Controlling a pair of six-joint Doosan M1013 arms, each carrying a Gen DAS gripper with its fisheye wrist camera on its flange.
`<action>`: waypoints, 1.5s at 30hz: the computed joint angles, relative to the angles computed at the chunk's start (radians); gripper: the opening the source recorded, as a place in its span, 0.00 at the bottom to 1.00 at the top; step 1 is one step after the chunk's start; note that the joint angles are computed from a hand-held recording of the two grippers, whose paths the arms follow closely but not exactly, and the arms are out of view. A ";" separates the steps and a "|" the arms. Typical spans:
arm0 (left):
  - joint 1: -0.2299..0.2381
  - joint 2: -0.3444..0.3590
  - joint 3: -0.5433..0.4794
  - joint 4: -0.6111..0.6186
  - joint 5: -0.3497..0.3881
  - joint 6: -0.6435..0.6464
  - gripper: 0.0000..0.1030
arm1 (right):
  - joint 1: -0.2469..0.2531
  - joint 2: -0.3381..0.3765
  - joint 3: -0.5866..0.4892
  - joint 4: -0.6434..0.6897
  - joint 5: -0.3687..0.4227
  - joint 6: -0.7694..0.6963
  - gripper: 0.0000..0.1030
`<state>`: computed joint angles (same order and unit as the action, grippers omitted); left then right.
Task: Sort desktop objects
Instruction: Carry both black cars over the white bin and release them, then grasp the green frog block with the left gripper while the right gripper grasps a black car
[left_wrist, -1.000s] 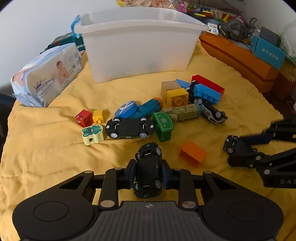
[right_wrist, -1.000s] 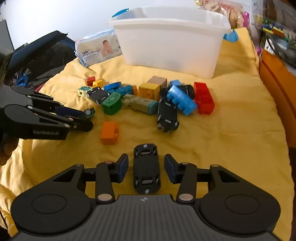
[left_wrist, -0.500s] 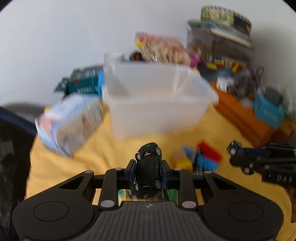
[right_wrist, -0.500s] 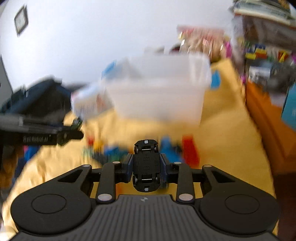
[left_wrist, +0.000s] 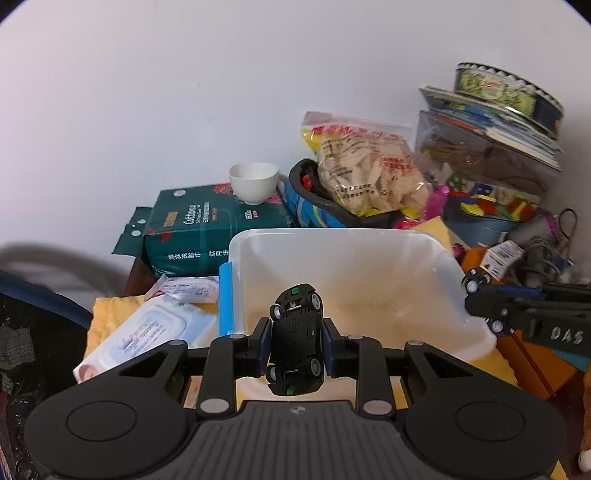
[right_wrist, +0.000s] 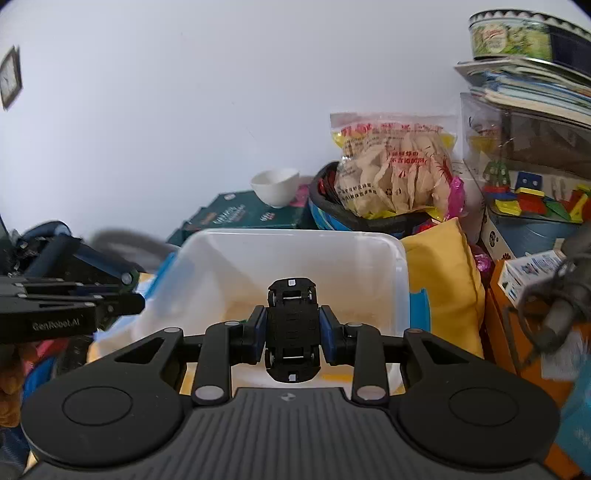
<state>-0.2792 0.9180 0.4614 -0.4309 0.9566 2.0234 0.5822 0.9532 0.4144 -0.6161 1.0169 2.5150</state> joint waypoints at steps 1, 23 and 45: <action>-0.001 0.030 -0.057 0.011 0.037 -0.021 0.31 | -0.006 0.022 -0.042 0.022 0.021 -0.024 0.32; 0.057 -0.199 0.519 -0.004 -0.162 0.258 0.51 | 0.101 -0.151 0.429 -0.054 -0.076 0.195 0.61; 0.043 -0.171 0.558 0.017 -0.189 0.264 0.45 | 0.081 -0.102 0.409 0.082 -0.049 0.184 0.42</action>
<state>-0.2359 0.7475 1.0198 -0.4135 0.7679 2.2871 0.6637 0.8516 0.8229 -0.5338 0.9674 2.6992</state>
